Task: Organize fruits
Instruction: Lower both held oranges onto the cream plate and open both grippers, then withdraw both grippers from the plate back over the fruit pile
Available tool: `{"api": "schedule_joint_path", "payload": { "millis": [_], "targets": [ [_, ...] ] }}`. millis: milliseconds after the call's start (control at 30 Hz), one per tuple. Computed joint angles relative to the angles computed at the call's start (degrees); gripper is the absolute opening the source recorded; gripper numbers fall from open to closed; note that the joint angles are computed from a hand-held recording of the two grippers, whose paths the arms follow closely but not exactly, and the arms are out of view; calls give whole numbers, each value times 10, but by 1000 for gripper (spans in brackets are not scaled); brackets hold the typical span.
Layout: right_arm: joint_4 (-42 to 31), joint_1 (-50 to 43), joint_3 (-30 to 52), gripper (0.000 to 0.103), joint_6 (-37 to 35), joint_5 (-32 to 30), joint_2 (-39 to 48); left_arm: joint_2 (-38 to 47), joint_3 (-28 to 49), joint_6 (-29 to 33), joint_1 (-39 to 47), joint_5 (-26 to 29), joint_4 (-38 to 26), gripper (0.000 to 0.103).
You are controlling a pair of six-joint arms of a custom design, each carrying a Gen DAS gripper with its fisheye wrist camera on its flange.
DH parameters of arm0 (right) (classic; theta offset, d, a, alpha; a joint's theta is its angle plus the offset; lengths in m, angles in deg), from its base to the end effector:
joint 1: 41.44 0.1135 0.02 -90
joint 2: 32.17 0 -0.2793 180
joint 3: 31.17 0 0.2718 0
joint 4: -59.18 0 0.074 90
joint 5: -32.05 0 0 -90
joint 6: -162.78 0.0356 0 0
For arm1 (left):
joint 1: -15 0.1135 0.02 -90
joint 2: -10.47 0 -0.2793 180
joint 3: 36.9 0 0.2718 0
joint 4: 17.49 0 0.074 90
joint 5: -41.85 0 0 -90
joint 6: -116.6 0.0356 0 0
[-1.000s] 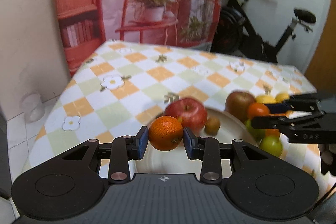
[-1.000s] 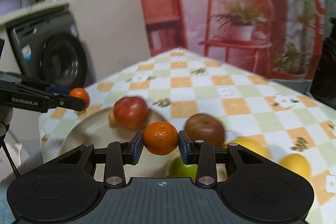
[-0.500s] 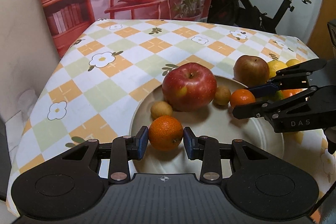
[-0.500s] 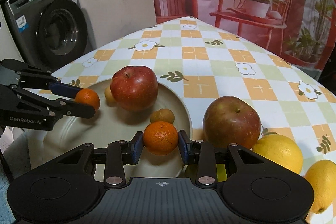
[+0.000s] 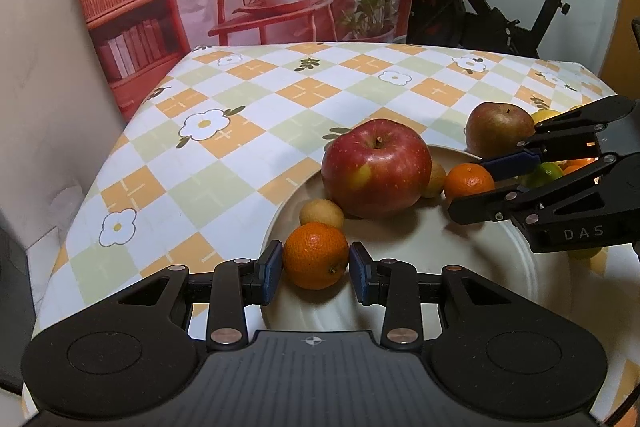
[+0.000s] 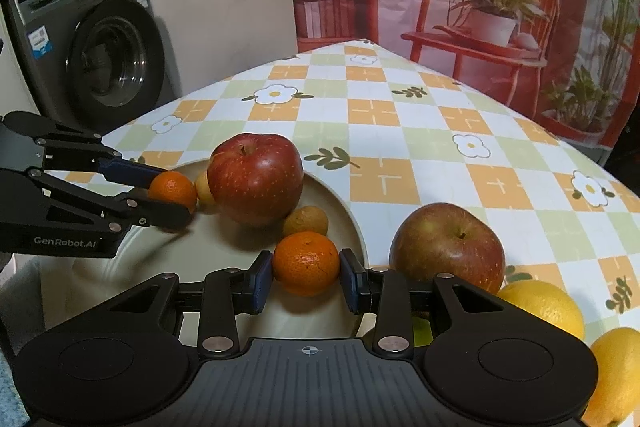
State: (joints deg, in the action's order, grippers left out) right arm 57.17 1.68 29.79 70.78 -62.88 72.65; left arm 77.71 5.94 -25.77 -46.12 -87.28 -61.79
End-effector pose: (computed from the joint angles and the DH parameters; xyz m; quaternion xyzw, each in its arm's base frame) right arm 0.2633 0.2508 0.1166 -0.3701 0.8489 0.1691 0.3374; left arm 0.1145 -0.1611 0.1641 0.0089 0.9281 0.0349 0.3707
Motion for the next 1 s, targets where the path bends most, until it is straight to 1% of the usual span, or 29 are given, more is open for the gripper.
{"api": "schedule_joint_path", "payload": {
  "millis": [100,367,433,500,533,600,733,900,1000],
  "targets": [
    [11,0,-3,33,-4,4,3,-1,-5,15,6,-1,12,39],
    [19,0,3,32,-17,14,12,7,-9,25,16,-2,36,39],
    [17,0,3,33,-17,14,12,4,-11,26,16,1,38,41],
    [22,-1,1,36,-15,12,11,-8,-16,30,21,13,45,48],
    [27,-1,-2,37,-13,11,9,-12,-16,27,21,15,42,49],
    [35,-2,-9,38,-10,10,3,-15,-11,18,16,8,31,52],
    [57,-7,-34,38,-4,-2,-21,-29,3,-9,-1,-14,-2,52],
    [112,-26,-97,38,18,-14,-82,-42,32,-84,-43,-68,-58,52],
    [154,-55,-151,38,53,-23,-131,-30,57,-125,-70,-101,-79,52]
  ]
}}
